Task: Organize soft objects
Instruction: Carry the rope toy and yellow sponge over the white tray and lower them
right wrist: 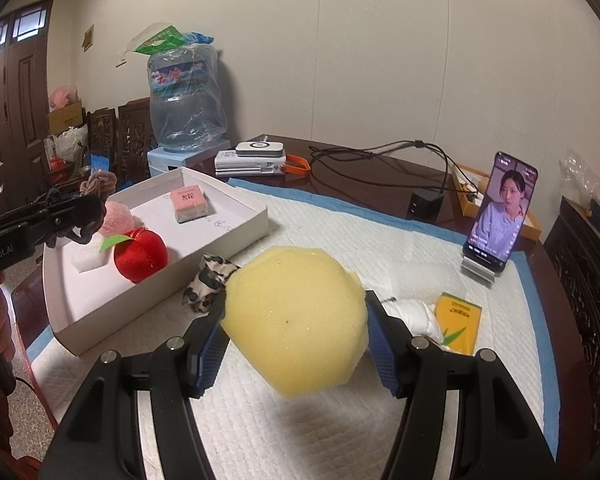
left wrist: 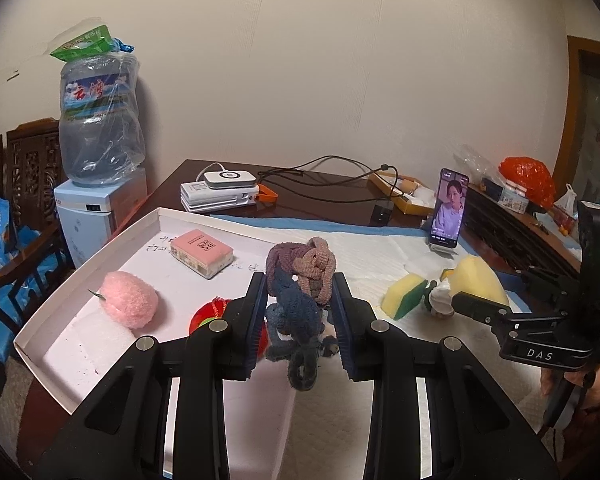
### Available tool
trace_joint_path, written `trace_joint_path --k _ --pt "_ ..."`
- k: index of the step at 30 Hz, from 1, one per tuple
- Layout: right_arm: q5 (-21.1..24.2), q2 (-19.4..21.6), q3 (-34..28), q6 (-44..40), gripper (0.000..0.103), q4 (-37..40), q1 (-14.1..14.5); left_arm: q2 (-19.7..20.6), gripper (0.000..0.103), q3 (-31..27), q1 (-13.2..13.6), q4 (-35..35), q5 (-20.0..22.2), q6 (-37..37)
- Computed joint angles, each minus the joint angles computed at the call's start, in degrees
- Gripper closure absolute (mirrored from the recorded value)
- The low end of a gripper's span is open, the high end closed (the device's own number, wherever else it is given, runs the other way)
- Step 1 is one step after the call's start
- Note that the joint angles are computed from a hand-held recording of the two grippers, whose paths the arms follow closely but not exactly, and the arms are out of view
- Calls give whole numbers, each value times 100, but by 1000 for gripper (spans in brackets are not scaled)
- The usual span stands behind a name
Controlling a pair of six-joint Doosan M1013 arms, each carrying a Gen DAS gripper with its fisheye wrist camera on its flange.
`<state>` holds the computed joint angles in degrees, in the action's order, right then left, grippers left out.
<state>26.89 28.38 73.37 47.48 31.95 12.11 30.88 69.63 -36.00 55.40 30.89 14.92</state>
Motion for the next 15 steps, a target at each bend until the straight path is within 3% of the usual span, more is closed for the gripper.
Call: trace_joint_path --k 15 --pt "180 110 -275 -402 40 149 204 -159 72 254 51 423 195 -657"
